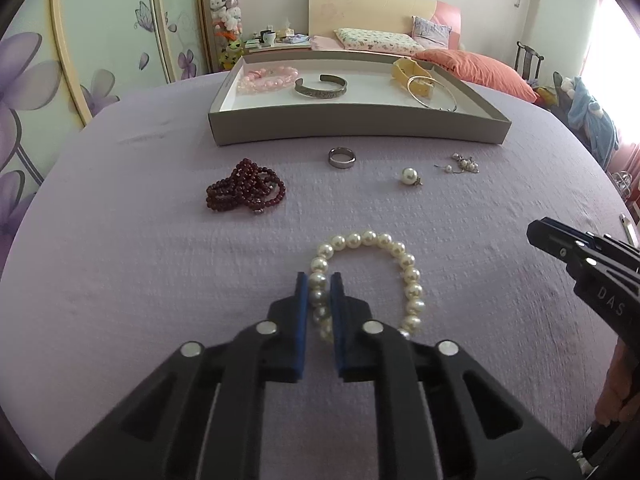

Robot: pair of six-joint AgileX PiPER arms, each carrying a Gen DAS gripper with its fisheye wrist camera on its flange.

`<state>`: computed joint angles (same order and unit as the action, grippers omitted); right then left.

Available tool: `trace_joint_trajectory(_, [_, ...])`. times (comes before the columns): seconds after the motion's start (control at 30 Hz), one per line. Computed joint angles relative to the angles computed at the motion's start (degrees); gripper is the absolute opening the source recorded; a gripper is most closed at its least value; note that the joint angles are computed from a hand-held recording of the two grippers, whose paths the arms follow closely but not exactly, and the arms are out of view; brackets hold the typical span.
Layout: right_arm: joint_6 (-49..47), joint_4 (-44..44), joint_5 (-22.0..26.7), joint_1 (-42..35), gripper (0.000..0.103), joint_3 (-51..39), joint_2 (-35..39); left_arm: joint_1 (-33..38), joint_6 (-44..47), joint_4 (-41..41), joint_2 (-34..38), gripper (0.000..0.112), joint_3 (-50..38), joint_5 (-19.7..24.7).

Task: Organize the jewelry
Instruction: 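Grasp the pearl bracelet with the left tool while the right tool holds the earring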

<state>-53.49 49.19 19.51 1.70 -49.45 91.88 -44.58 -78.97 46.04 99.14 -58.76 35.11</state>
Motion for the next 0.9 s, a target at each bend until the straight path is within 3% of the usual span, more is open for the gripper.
trace_joint_trajectory(0.3, [-1.24, 1.08, 0.8, -0.57, 0.015, 0.09, -1.29, -0.13, -0.84, 2.6, -3.25, 0.009, 4.01, -2.38])
trace_joint_trajectory(0.6, [-2.52, 2.59, 1.35, -0.72, 0.015, 0.22, -3.96, -0.23, -1.74, 6.05, -12.77, 0.009, 7.31, -4.35])
trace_joint_trajectory(0.9, [-2.23, 2.37, 1.48, 0.65, 0.015, 0.26, -6.14, 0.34, -0.98, 6.95, -19.5, 0.009, 6.48, -1.93])
